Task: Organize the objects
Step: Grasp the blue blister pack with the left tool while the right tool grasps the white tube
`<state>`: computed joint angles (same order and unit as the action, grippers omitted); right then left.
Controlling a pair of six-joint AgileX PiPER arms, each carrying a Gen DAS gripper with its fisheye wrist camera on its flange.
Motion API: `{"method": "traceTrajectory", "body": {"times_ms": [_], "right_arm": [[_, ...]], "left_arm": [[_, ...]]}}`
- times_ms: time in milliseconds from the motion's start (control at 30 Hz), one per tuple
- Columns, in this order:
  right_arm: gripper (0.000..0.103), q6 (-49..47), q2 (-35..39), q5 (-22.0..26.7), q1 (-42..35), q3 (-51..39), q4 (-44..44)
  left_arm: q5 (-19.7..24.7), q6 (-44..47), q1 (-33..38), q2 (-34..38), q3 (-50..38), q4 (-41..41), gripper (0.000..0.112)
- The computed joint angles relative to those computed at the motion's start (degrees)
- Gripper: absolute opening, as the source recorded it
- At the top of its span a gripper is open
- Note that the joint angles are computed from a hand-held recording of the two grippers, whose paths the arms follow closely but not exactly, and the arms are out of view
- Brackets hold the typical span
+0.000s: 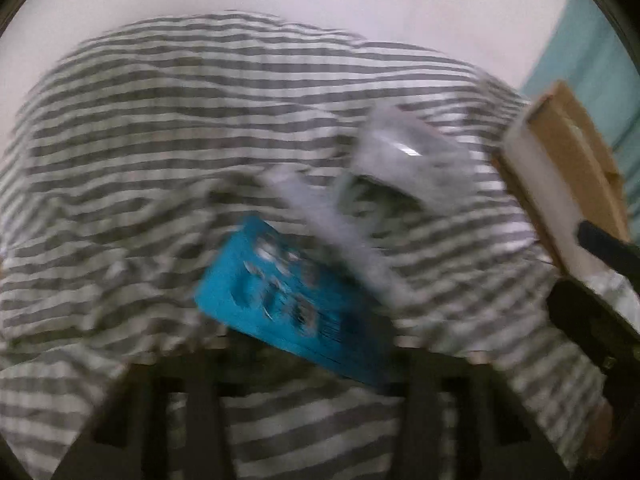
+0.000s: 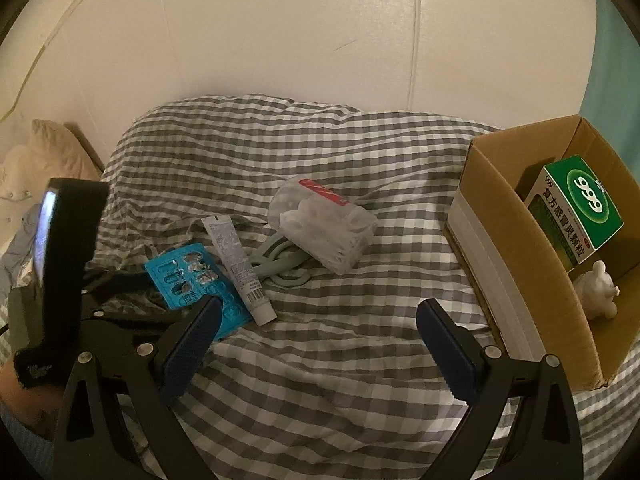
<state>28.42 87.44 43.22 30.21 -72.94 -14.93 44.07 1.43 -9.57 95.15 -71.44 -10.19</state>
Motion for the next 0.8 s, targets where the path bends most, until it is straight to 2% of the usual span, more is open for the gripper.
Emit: {"method": "traceTrajectory", "body": {"times_ms": [133,233,333,400,533,633,800], "right_arm": [[0.098,0.7,-0.6,0.9,0.5,-0.3,-1.1],[0.098,0.7,-0.3,2.4,1.7,-1.9,-2.5],[0.098,0.2,1.1,4.2,3.3,-4.6,-3.5],[0.098,-0.3,3.2,4.9,4.0,-6.9,-4.0],[0.098,-3.6,10.8,7.4,5.4,-14.8,-2.7],[0.091,-6.4,19.3,12.6,6.7,-23.3,-3.1],[0.079,-11.6,29.5,17.7,6.4,-32.8,-0.1]], "left_arm": [[-1.8,-3.0,-2.6,-4.7,2.4,5.5,0.007],[-1.4,-6.3,-3.0,-8.5,3.4,10.6,0.007],[-0.3,-4.1,0.2,-11.6,3.4,9.3,0.007],[0.1,-4.8,1.5,-13.2,3.2,11.2,0.007],[0.5,-6.2,3.8,-14.7,2.7,14.9,0.007],[0.2,-6.7,5.3,-14.8,3.1,16.7,0.007],[-1.3,-6.5,6.6,-12.8,3.9,17.2,0.007]]}}
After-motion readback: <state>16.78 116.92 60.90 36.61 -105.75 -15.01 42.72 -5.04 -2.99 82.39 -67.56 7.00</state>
